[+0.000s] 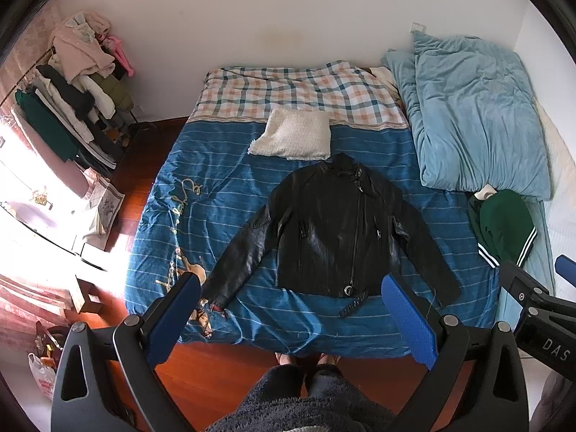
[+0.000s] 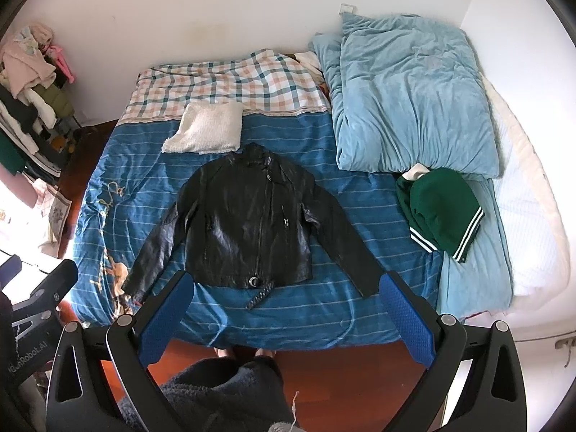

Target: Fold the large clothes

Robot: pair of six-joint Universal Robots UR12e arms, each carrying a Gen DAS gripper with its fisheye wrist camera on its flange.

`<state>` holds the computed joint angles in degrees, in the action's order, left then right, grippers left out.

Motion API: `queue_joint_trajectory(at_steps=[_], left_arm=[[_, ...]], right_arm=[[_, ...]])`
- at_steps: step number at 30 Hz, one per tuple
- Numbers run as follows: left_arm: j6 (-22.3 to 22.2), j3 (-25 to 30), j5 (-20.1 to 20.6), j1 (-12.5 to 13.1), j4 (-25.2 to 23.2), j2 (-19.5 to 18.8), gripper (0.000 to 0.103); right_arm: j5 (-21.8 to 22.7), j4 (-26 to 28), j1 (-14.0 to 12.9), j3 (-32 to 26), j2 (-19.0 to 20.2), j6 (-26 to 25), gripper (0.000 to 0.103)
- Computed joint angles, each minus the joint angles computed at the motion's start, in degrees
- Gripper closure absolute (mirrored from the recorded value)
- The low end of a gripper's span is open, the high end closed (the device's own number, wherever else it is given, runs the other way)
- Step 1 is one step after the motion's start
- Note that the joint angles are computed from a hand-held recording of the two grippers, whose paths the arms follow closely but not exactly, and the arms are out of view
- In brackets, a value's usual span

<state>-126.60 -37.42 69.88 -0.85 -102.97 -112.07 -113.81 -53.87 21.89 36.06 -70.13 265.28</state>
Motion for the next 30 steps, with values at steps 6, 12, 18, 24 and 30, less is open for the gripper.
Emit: queue_joint_trajectory(at_steps=[6,12,18,24,30], left_arm=[[-0.4,0.3,0.1,-0.2,0.0,-0.1,0.0],[0.1,-0.2,0.0,-0.2,0.1,0.0,0.0],[-0.8,0.0,0.4,-0.4,0.2,0.1,0.0],[-0.6,0.0,0.3,-0.5,0.2,0.0,0.0],[-0.7,-0.5,0.1,-0.5,0.5,0.3,0.0]], right_arm=[[0.0,-0.2,0.1,0.6,-0.4,0.2,0.0],[0.1,-0.4,-0.1,0.6,-0.4,-0.1,0.0],[0.2,-0.3,0.2,0.6,-0.4,0.0,0.0],[0.2,0.1,0.3,-0.1,0.0,0.1,0.0],[0.3,0.1,0.2,-0.1,0.0,0.0,0.0]])
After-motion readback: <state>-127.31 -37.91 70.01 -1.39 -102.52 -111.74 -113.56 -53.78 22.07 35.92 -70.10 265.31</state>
